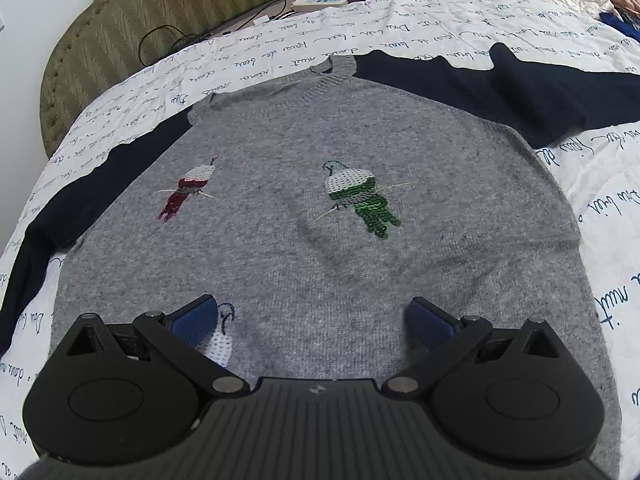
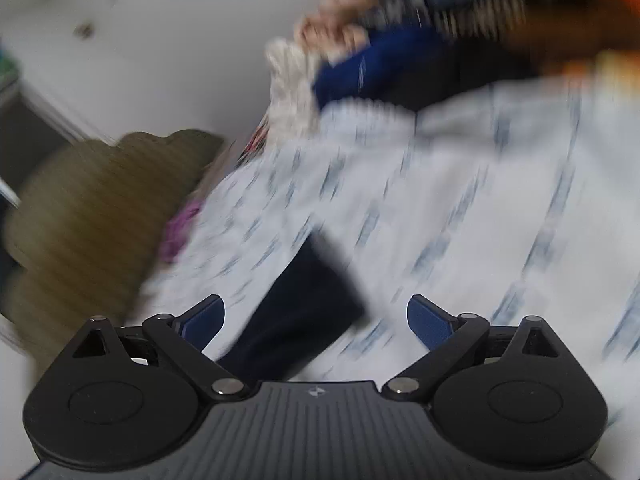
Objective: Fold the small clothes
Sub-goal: 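Grasp the navy sleeve cuff with the right gripper and lift it, then carry the navy sleeve across the sweater body with the right gripper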
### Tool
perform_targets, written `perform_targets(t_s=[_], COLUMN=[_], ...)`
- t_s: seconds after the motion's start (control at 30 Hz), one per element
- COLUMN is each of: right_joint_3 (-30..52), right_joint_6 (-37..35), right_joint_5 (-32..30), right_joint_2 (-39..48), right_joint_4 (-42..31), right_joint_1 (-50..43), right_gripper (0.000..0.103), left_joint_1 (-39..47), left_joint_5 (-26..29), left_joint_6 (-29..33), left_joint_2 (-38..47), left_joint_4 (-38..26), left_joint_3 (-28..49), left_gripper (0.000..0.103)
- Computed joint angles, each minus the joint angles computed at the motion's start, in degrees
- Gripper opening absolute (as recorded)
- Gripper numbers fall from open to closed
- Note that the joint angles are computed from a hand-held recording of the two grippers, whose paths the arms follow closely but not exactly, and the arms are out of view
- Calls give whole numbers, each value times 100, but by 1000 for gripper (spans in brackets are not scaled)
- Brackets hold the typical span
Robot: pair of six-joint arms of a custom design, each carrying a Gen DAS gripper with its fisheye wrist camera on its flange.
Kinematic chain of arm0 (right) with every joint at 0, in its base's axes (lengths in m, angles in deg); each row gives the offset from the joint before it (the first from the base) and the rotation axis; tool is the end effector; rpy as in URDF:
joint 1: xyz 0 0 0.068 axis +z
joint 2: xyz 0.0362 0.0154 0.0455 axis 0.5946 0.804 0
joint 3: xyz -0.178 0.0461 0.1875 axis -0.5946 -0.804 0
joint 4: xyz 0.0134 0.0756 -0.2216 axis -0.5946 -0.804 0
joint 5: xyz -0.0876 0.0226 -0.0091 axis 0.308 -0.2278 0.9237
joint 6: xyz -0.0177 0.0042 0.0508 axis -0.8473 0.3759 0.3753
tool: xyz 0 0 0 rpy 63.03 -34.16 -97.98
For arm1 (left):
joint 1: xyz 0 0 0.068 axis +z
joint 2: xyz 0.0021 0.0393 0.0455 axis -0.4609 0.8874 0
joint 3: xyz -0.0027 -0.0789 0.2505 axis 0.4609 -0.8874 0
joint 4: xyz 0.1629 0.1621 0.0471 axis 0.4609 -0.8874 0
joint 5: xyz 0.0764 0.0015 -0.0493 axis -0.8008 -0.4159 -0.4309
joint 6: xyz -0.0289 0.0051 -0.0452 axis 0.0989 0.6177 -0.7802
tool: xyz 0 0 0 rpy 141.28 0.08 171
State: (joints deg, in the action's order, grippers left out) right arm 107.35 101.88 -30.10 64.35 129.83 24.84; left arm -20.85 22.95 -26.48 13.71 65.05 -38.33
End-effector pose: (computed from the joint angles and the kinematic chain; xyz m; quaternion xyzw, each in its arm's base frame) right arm 0.3303 -0.0565 0.1096 0.3945 0.7611 0.3083 0.4123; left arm 0.2795 0.0368 0.1367 0.0641 0.9402 0.1253 0.3103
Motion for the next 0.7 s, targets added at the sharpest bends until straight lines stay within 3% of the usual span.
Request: perform_targets(t_s=[0.23, 0.3, 0.33, 0.37, 0.47, 0.7], right_joint_3=[1222, 1725, 1969, 2088, 2055, 1464], right_joint_6=[399, 276, 265, 337, 11, -1094], right_joint_5=[1242, 1377, 1343, 1299, 1406, 2453], right_joint_2=[1030, 1234, 1326, 1407, 1268, 59], right_joint_4=[134, -263, -535, -634, -670, -982], right_joint_1=[530, 537, 510, 472, 410, 372], right_gripper=[97, 63, 19, 9, 9, 9], left_joint_1=[-13, 24, 56, 102, 289, 971], left_joint_5=[-43, -71, -83, -76, 40, 772], left_joint_6=[-5, 5, 12, 19, 63, -58], left_joint_2=[-76, -145, -164, -169, -136, -6], left_joint_4=[-153, -143, -130, -144, -280, -706], left_joint_3=[58, 61, 71, 104, 277, 816], left_gripper=[103, 103, 103, 103, 103, 103])
